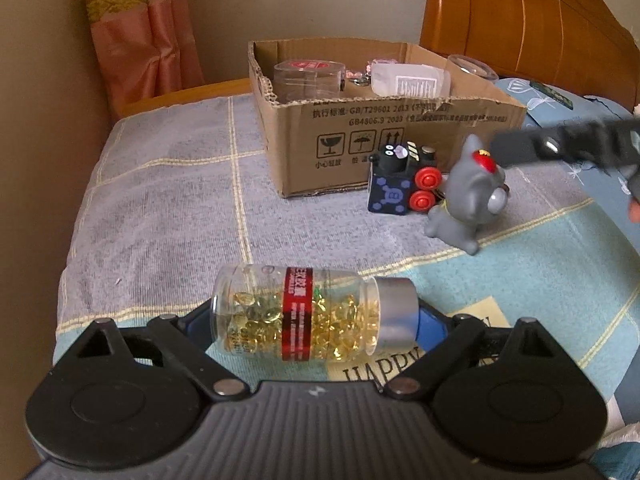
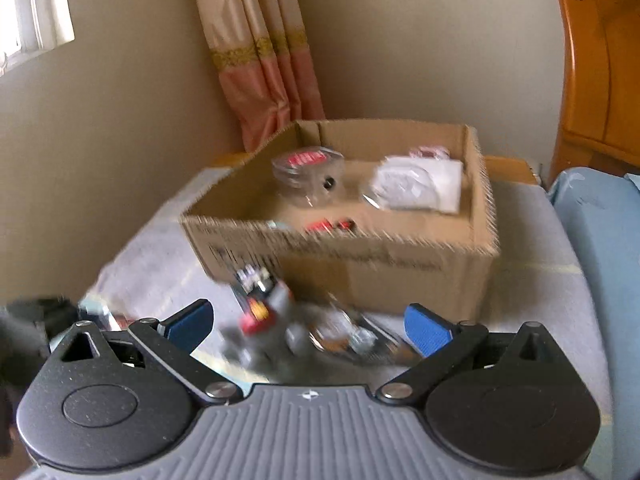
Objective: Organize rigid objects
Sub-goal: 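Move left tool to gold capsule bottle and close on it, then hold capsule bottle in left tool while right tool grasps grey elephant toy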
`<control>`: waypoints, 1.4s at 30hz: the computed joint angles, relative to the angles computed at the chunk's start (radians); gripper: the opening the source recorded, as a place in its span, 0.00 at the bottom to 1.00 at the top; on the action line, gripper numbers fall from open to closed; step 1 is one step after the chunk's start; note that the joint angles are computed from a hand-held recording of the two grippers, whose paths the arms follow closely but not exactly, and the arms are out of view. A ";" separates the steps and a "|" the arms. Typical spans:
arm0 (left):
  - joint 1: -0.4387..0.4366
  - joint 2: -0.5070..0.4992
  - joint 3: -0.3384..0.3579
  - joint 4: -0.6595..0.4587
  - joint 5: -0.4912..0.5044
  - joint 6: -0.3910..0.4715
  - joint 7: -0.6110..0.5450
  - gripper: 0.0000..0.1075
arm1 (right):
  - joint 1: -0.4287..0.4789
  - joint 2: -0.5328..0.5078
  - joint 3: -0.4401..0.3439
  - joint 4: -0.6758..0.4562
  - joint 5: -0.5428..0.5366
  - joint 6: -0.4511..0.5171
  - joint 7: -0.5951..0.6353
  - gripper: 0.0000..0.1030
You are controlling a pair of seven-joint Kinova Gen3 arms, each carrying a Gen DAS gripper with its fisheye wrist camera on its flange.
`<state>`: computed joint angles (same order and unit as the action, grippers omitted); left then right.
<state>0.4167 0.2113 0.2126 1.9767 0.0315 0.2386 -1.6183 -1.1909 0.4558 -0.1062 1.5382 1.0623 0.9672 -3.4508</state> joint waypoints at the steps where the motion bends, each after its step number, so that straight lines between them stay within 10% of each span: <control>1: -0.001 0.001 0.001 0.000 0.002 0.000 -0.001 0.87 | 0.008 0.020 0.000 -0.032 -0.012 0.010 0.025 1.00; 16: -0.017 -0.009 0.009 0.002 0.024 0.011 -0.059 0.87 | -0.031 -0.048 -0.054 0.044 -0.161 0.253 0.033 1.00; 33: -0.040 -0.016 0.036 0.011 0.053 0.009 -0.091 0.87 | 0.021 0.015 -0.054 -0.043 -0.292 0.014 0.174 1.00; 42: -0.066 -0.009 0.056 0.007 0.095 0.007 -0.159 0.87 | 0.005 0.076 0.020 -0.145 -0.332 0.040 0.247 1.00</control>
<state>0.3508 0.2018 0.2690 1.9838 0.1262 0.2452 -1.7777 -1.1863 0.5317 -0.0867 1.3929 0.7302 1.0075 -3.2040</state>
